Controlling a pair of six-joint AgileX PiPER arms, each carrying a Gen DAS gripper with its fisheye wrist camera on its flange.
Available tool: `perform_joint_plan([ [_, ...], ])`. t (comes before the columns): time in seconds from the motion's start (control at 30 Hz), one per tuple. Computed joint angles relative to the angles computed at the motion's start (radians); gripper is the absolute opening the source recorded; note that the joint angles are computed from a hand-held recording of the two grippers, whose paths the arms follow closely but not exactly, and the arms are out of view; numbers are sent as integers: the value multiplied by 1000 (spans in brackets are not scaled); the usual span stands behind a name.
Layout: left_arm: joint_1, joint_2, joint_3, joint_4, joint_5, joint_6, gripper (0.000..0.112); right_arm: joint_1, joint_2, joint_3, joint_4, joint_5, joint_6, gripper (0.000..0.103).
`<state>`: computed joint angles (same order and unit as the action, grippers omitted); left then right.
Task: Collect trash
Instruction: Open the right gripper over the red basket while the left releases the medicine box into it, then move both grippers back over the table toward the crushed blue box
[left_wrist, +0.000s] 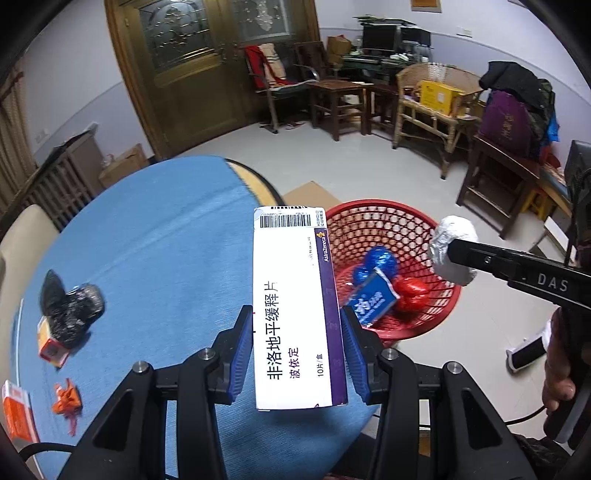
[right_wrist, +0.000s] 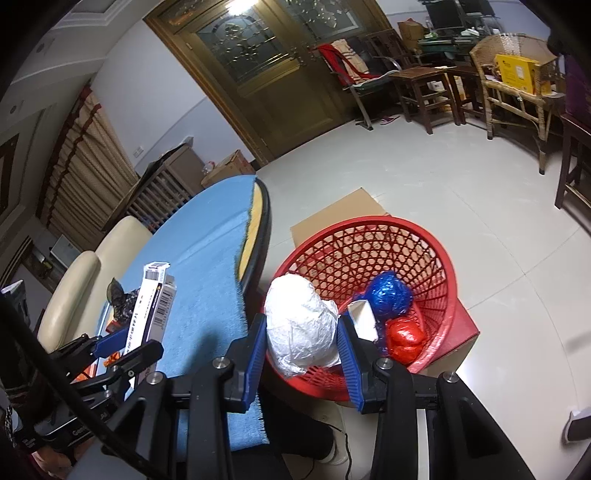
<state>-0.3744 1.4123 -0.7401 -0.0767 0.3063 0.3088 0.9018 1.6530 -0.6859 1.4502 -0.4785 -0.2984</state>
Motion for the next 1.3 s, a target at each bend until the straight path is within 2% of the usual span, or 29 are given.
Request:
perform_joint_plan([
  [0.2,-57,49,-52,-4,25,-20,47,-18,-31,48,-24,-11,47,41],
  [0.6,-107,204,-239,-251,124,195,48,-70,-94,134,-101,-15,170,42],
  [0.63,-109,212,-252,-259,129,201,51,-78,-95,138,-119,-12,189,45],
  [0.67,-109,222,-268,-263,139,203,62,-87,-95,147,-156,-11,230,49],
  [0.7,-106,223,-270,-274,139,212,67,-96,-98,160,-223,-12,302,59],
  [0.73,-101,220,-266,-288,129,224,67,-104,-100,166,-257,-14,342,65],
  [0.77,-95,218,-263,-297,128,235,67,-103,-98,164,-251,-21,342,65],
  [0.93,-45,186,-221,-276,111,239,67,-123,-98,164,-261,-14,360,65],
  [1.03,-5,140,-167,-243,94,226,67,-110,-90,141,-227,-9,312,65],
  [1.17,49,69,-104,-27,63,33,67,-99,-62,82,-182,11,221,65],
  [1.3,153,-14,-36,33,45,8,67,-75,-5,-32,-90,48,66,65],
])
